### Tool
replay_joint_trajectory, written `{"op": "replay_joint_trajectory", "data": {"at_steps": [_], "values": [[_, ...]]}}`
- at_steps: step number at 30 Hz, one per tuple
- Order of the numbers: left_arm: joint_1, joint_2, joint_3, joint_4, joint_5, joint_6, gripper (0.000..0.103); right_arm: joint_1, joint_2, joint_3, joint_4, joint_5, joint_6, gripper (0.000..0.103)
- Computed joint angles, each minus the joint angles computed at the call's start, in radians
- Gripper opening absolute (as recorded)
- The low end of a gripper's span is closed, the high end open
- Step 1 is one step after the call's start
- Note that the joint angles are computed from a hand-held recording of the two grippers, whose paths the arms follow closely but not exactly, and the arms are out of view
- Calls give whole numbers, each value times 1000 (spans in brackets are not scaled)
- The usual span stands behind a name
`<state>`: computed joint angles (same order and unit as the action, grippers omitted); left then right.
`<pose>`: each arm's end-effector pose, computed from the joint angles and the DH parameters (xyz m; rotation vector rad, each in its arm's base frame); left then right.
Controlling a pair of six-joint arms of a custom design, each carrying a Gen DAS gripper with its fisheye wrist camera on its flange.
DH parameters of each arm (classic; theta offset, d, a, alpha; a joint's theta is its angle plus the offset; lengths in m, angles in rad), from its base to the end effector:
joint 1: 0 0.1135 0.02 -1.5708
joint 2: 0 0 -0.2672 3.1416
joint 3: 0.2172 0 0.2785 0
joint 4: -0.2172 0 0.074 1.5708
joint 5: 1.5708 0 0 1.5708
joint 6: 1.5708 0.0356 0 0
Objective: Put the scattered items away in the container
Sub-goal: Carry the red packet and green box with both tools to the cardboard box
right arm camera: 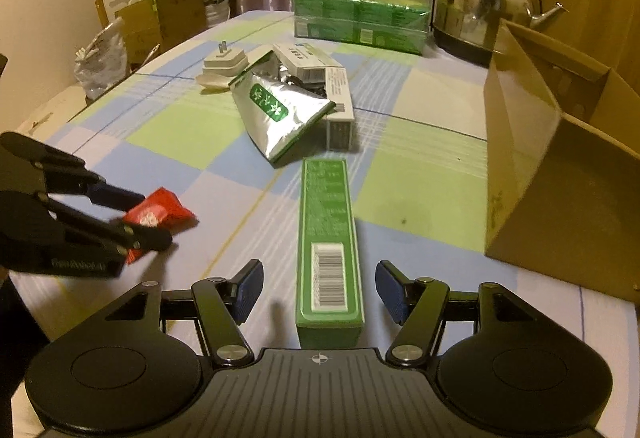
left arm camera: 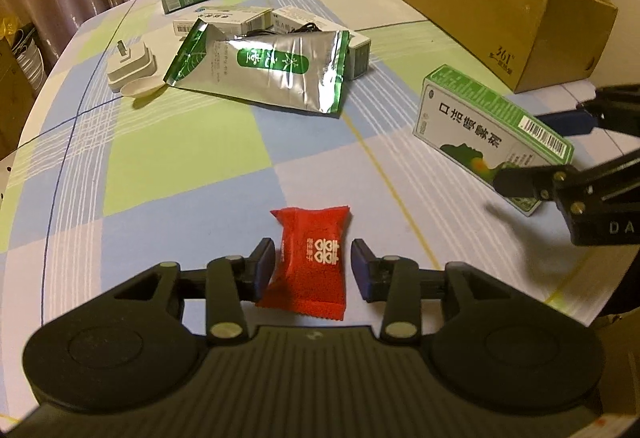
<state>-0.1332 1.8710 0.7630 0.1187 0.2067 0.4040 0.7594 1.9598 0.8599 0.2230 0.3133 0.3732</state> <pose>0.3300 -0.0516 0.0612 0.7485 2.4229 -0.1581 0.2739 0.2448 0.0627 -0.3250 2.3739 0.1452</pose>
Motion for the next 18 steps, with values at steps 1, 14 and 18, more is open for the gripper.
{"op": "replay_joint_trajectory", "data": {"at_steps": [1, 14, 18], "values": [[-1, 6, 5, 0, 0, -4, 36, -1, 7, 8, 0, -3, -1, 60], [-2, 5, 23, -30, -9, -12, 22, -24, 17, 15, 20, -26, 1, 60], [-6, -12, 12, -41, -5, -3, 22, -24, 17, 14, 20, -33, 3, 60]]}}
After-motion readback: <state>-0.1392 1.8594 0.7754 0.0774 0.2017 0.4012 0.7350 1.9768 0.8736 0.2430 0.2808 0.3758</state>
